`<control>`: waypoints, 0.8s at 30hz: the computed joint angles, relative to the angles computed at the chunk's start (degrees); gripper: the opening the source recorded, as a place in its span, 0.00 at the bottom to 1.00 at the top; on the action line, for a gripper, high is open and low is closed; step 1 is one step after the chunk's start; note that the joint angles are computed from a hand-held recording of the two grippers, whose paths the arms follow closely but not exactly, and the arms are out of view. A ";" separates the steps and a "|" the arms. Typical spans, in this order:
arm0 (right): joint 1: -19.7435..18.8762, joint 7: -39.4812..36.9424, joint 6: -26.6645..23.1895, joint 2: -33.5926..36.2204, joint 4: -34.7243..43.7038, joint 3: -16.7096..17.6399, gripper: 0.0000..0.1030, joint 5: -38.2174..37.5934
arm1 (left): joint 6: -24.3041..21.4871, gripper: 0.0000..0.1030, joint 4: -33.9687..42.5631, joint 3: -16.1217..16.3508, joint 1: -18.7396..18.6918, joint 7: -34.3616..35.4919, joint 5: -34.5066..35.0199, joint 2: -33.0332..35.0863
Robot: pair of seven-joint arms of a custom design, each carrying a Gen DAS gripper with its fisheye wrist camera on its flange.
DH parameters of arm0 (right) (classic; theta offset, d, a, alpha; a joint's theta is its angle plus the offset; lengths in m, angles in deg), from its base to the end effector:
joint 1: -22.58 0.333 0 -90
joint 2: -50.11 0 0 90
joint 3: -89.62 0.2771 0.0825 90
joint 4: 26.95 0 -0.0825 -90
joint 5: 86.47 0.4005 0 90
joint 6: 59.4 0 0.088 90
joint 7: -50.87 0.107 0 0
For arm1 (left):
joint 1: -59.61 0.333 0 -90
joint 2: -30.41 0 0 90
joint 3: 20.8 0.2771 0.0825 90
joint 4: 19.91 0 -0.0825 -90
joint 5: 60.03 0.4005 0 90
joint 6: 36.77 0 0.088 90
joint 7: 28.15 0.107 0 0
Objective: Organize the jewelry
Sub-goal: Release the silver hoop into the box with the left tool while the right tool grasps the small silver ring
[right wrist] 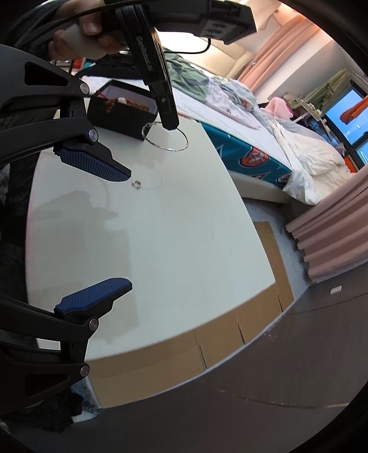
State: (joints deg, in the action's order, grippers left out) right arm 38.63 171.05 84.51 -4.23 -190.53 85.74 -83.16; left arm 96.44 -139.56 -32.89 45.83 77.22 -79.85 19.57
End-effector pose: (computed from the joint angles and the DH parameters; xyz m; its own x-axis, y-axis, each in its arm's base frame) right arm 0.3531 0.0785 0.4689 -0.2222 -0.8989 -0.3776 -0.8164 0.3833 -0.4320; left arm 0.4992 -0.2541 0.5069 -0.5414 -0.8229 0.1724 -0.7893 0.4268 -0.4414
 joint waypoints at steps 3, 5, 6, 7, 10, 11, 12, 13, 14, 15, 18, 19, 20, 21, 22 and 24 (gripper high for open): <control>1.80 -1.70 1.07 3.74 2.32 -0.56 0.68 0.67 | 0.20 0.01 -0.35 0.93 0.64 0.50 -0.95 -0.94; 3.26 -3.21 1.37 6.98 4.36 -0.98 0.68 1.47 | 0.42 0.01 -0.83 1.45 1.24 0.67 -1.17 -1.75; 3.77 -3.97 1.48 8.50 5.30 -1.09 0.68 1.86 | 0.54 0.01 -1.25 1.60 1.45 0.75 -1.30 -2.19; 4.17 -4.79 1.46 9.86 6.22 -1.13 0.67 2.18 | 0.49 0.01 -1.59 1.90 1.75 0.89 -1.49 -2.62; 6.61 -9.77 -0.08 16.69 11.54 -2.52 0.55 4.38 | 0.16 0.01 -2.40 2.65 2.74 1.01 -1.79 -3.48; 6.94 -11.13 -1.03 18.57 13.19 -2.64 0.49 5.31 | 0.16 0.01 -2.79 2.95 3.09 1.14 -1.99 -3.82; 7.04 -12.34 -2.04 20.48 14.83 -2.50 0.46 6.07 | 0.14 0.01 -2.89 3.11 3.38 1.23 -2.03 -3.90; 6.70 -13.08 -3.17 22.34 16.45 -1.82 0.43 6.21 | 0.11 0.01 -3.22 3.36 3.73 1.39 -2.09 -4.20; 6.11 -13.44 -3.97 23.40 17.39 -0.97 0.42 6.15 | -0.01 0.01 -3.60 3.64 4.09 1.61 -2.19 -4.52; 5.68 -13.80 -4.63 24.59 18.44 -0.27 0.42 6.16 | -0.01 0.01 -3.72 3.70 4.35 1.59 -2.18 -4.56; 4.58 -14.23 -6.49 27.23 20.73 1.54 0.40 6.05 | -0.18 0.01 -4.02 4.35 5.38 1.87 -2.36 -4.66; 4.31 -14.26 -6.93 27.91 21.30 2.05 0.38 5.93 | -0.13 0.01 -4.28 4.57 5.73 1.95 -2.47 -4.82; 4.11 -14.34 -7.60 28.83 22.08 2.49 0.37 5.74 | -0.15 0.01 -4.57 4.74 6.00 2.06 -2.63 -5.05; 3.86 -14.31 -8.13 29.48 22.65 2.94 0.37 5.45 | -0.24 0.01 -4.81 4.98 6.33 2.19 -2.79 -5.23; 3.60 -14.23 -8.59 30.10 23.18 3.38 0.36 5.04 | -0.29 0.01 -5.08 5.14 6.58 2.31 -2.97 -5.41; 3.29 -13.93 -9.68 31.44 24.21 4.23 0.34 4.19 | -0.51 0.01 -5.51 5.41 6.97 2.63 -3.38 -5.66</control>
State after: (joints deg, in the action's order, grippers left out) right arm 41.92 157.12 74.83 27.22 -166.32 89.97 -78.97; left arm 95.93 -145.07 -27.48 52.79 79.84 -83.23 13.91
